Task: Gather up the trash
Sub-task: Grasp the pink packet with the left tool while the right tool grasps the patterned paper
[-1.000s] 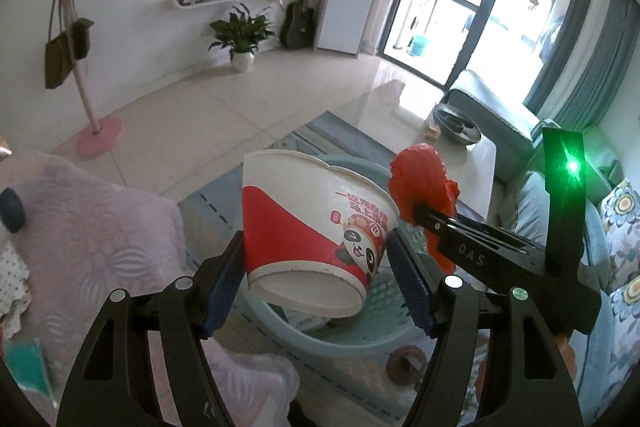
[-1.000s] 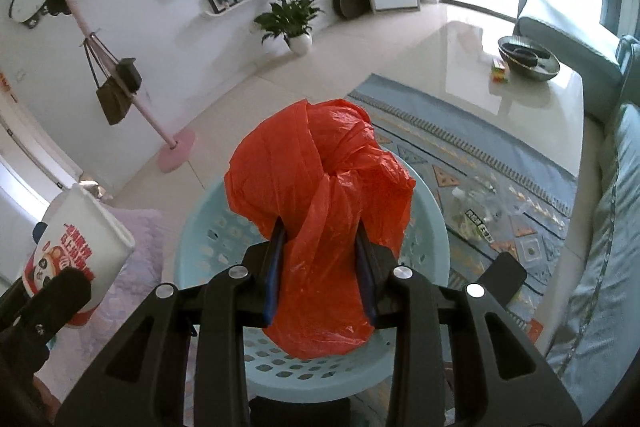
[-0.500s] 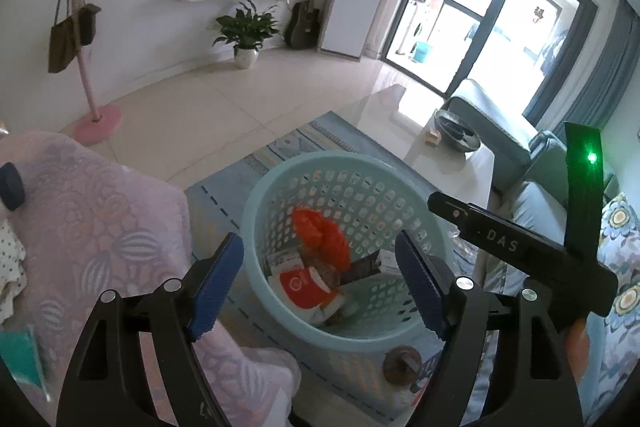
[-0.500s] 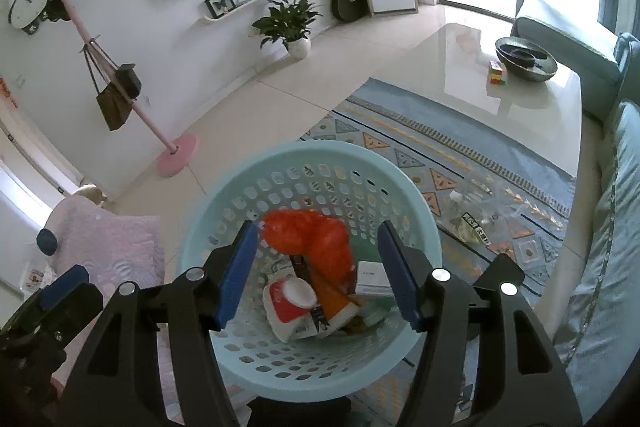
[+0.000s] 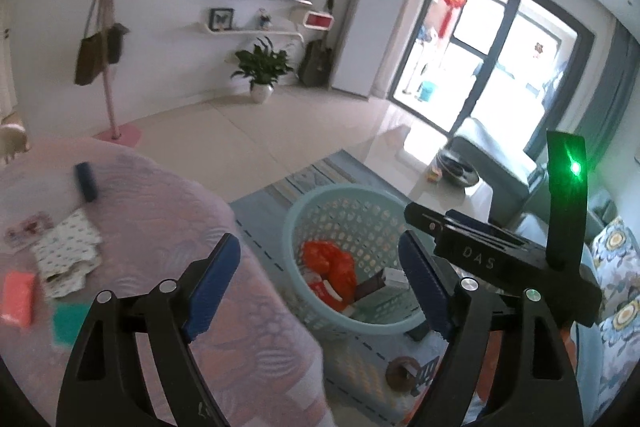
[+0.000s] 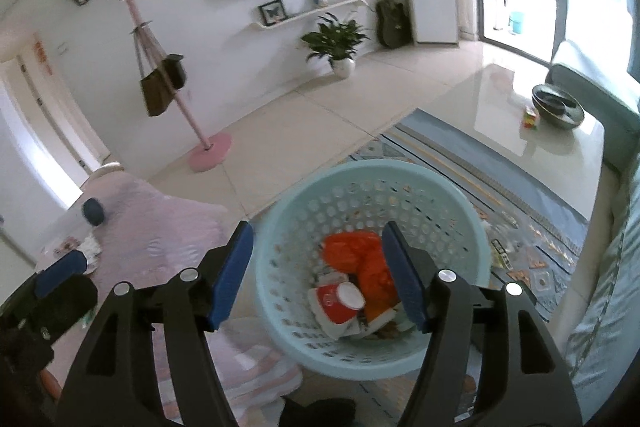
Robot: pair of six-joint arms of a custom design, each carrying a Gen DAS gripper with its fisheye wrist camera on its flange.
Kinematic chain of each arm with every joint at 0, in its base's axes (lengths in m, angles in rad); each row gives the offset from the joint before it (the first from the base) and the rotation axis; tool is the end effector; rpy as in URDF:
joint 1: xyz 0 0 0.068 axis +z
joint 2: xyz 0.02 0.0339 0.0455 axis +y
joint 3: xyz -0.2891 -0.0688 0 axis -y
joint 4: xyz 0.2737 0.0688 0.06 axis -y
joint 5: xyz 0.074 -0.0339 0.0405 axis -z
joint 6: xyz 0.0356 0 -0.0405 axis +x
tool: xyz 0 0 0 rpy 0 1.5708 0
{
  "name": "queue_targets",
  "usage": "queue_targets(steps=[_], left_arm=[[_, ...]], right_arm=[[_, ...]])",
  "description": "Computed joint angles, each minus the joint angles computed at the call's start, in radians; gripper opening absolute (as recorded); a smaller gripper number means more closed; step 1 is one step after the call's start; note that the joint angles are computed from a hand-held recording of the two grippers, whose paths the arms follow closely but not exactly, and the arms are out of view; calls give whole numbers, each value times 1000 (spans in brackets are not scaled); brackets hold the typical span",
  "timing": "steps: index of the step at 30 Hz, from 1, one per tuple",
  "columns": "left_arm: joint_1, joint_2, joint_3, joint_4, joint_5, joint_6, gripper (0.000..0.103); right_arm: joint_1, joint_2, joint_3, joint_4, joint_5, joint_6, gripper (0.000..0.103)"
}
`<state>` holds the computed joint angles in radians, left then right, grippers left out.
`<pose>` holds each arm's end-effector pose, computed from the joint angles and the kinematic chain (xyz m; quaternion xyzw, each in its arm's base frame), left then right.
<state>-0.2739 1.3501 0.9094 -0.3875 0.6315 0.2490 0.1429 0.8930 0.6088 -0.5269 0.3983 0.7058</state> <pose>0.2825 -0.1012 0.2574 0.3378 0.8266 -0.2936 0.3413 0.1918 0.0137 0.2421 0.3233 0.8542 -0.0178 0.4069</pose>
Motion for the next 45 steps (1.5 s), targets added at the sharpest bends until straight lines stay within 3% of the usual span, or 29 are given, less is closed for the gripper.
queue_targets(steps=[8, 14, 19, 24, 27, 31, 34, 36, 41, 45], left_arm=[[257, -19, 16, -63, 135, 45, 83], [459, 102, 120, -137, 178, 88, 84], [548, 229, 207, -138, 113, 121, 84], [579, 341, 254, -128, 48, 170, 84], [571, 391, 268, -111, 10, 173, 83], [547, 430, 273, -76, -40, 168, 76], [545, 431, 263, -42, -56, 167, 64], [544, 425, 251, -15, -74, 170, 41], [621, 429, 256, 22, 32, 92, 37], [666, 412, 230, 89, 48, 48, 37]], right_arm=[[254, 167, 138, 0, 121, 31, 72], [349, 358, 263, 67, 74, -6, 77], [410, 526, 385, 98, 78, -62, 77], [414, 641, 469, 134, -9, -106, 77], [416, 694, 518, 138, -5, -135, 77], [402, 777, 598, 115, -24, -177, 76], [386, 837, 645, 118, -64, -189, 76], [383, 876, 677, 118, -81, -196, 76], [378, 967, 750, 94, -141, -182, 76], [386, 1046, 839, 26, -160, -187, 77]])
